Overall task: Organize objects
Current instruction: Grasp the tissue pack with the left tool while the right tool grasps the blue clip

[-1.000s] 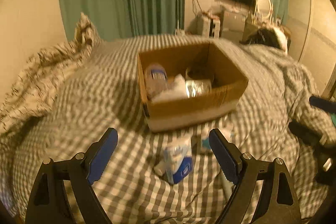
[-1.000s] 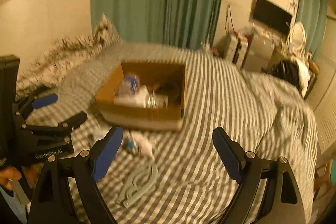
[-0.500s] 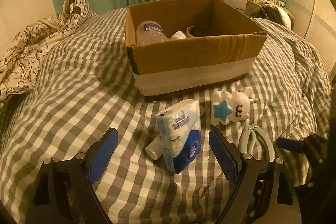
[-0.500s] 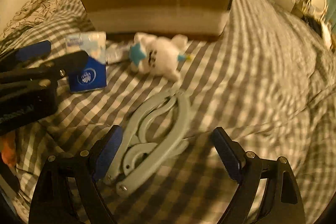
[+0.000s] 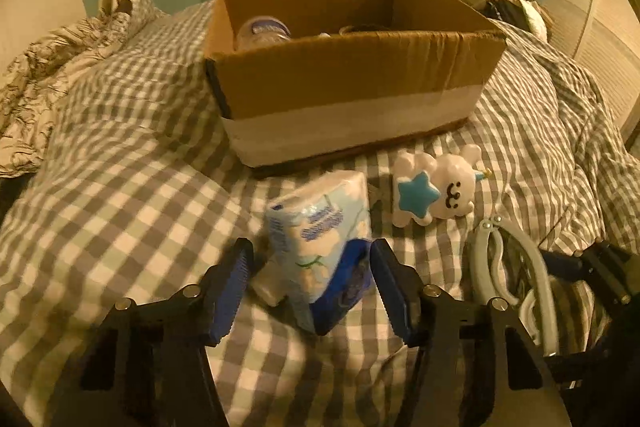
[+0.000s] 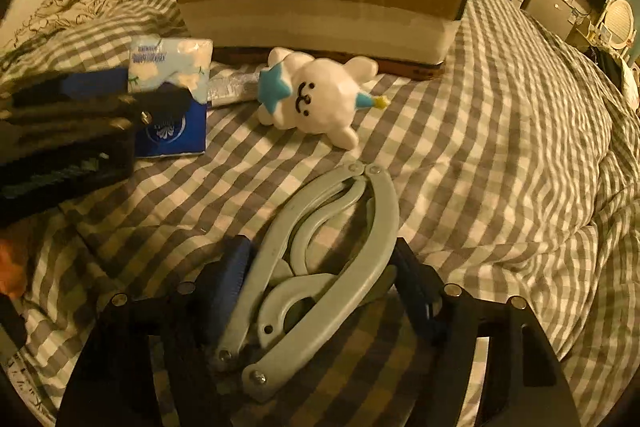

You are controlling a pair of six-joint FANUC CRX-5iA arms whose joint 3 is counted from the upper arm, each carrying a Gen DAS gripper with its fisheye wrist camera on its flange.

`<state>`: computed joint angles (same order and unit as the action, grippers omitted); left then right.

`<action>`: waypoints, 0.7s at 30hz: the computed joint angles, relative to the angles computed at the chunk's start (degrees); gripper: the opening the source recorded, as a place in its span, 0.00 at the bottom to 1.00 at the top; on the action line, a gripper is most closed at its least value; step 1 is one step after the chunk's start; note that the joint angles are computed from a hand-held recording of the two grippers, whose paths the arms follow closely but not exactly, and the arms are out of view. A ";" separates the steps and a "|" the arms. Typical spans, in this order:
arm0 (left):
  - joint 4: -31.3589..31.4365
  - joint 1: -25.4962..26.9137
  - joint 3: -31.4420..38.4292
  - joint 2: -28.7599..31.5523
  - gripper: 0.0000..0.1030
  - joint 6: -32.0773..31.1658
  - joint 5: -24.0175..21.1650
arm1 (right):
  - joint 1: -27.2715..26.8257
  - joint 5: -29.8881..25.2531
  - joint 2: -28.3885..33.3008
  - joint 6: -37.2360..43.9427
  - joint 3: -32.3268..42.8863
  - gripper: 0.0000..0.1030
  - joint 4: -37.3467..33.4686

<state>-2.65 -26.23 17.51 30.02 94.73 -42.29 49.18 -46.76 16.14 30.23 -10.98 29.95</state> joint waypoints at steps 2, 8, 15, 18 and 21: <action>0.57 0.07 0.36 0.64 0.60 -0.50 -0.09 | 0.26 0.11 -1.60 -1.85 -1.68 0.62 2.03; 3.88 0.11 -1.22 0.39 0.34 -4.99 1.44 | -1.00 1.01 -4.59 -1.77 -2.85 0.22 2.31; 4.56 -0.69 -2.76 -2.14 0.20 -6.62 2.30 | -0.45 3.78 -6.63 -2.78 -3.81 0.16 4.27; 6.95 -0.61 -3.34 -3.45 0.20 -8.33 2.36 | 0.04 4.26 -8.16 -4.76 -4.71 0.13 7.04; 5.96 -0.98 -2.41 -4.62 0.20 -7.17 1.32 | 0.16 4.96 -9.81 -5.79 -5.27 0.12 8.14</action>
